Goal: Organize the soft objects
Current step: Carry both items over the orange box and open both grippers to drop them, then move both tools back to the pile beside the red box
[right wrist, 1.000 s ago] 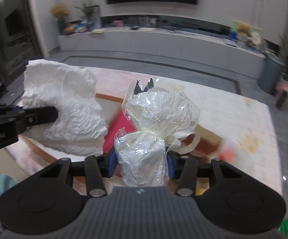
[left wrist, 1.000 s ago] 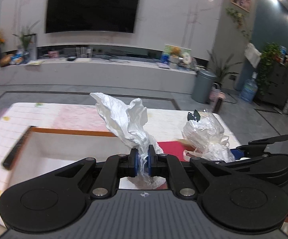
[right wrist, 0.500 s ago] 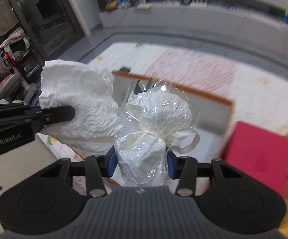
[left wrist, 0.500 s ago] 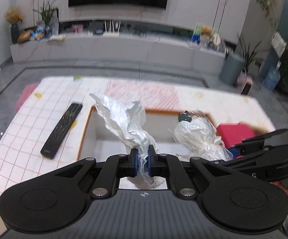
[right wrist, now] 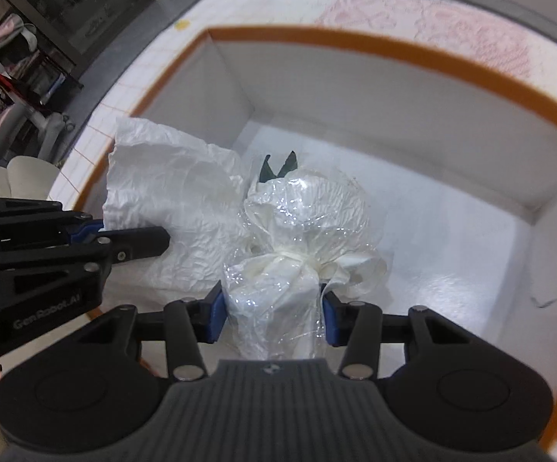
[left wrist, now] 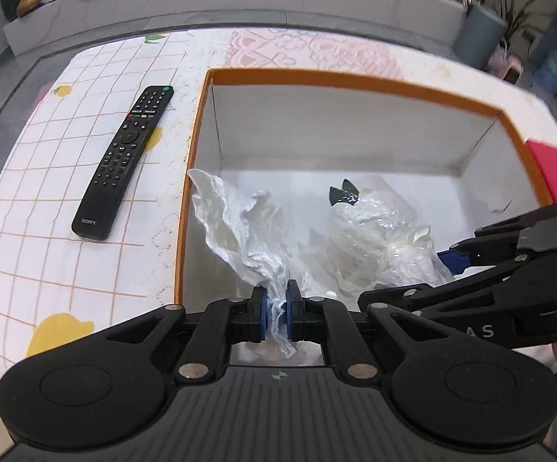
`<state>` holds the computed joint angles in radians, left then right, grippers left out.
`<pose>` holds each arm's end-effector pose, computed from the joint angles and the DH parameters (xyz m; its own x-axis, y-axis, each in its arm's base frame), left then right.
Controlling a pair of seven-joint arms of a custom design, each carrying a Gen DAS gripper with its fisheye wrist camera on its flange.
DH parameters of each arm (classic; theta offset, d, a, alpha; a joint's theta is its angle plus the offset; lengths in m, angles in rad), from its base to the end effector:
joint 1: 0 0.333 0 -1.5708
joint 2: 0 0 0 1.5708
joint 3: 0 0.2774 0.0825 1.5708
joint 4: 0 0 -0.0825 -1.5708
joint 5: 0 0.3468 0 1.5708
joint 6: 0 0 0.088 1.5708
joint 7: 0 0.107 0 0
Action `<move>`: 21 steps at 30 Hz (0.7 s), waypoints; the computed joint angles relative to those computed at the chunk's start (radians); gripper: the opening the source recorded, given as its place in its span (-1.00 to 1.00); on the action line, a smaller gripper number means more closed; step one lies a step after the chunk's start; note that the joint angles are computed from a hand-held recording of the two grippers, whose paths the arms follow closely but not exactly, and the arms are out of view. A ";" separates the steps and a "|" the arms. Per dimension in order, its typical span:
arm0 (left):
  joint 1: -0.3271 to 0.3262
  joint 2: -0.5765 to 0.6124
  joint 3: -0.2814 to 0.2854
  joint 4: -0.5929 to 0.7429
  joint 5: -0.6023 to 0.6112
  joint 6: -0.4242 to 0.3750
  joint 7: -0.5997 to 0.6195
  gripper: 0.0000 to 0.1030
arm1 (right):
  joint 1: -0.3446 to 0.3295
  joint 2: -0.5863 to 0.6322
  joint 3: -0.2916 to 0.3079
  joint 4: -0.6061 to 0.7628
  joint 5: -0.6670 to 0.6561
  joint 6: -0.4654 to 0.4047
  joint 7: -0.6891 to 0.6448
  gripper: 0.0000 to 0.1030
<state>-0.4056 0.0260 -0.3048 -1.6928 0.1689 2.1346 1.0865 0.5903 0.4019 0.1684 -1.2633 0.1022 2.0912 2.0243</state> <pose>0.4369 -0.3636 0.5775 -0.2901 -0.9559 0.0450 -0.8710 0.2442 -0.4262 0.4917 0.4415 0.5479 0.2797 -0.9016 -0.3299 -0.9375 -0.1823 -0.2965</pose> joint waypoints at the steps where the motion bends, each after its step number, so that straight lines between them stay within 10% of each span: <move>1: 0.001 0.008 0.002 0.017 0.006 -0.018 0.012 -0.79 | 0.000 0.016 0.002 0.016 0.005 -0.008 -0.003 -0.07; 9: -0.034 0.066 0.001 0.117 0.139 -0.137 0.015 -0.47 | 0.006 0.095 0.001 0.125 0.037 -0.073 -0.003 0.07; 16: -0.032 0.029 0.003 0.109 0.142 -0.122 0.024 0.12 | 0.015 0.080 -0.010 0.131 0.008 -0.094 0.007 0.33; 21: -0.032 0.000 -0.007 0.109 0.152 -0.115 0.018 0.15 | 0.009 0.037 -0.007 0.095 0.016 -0.071 0.016 0.41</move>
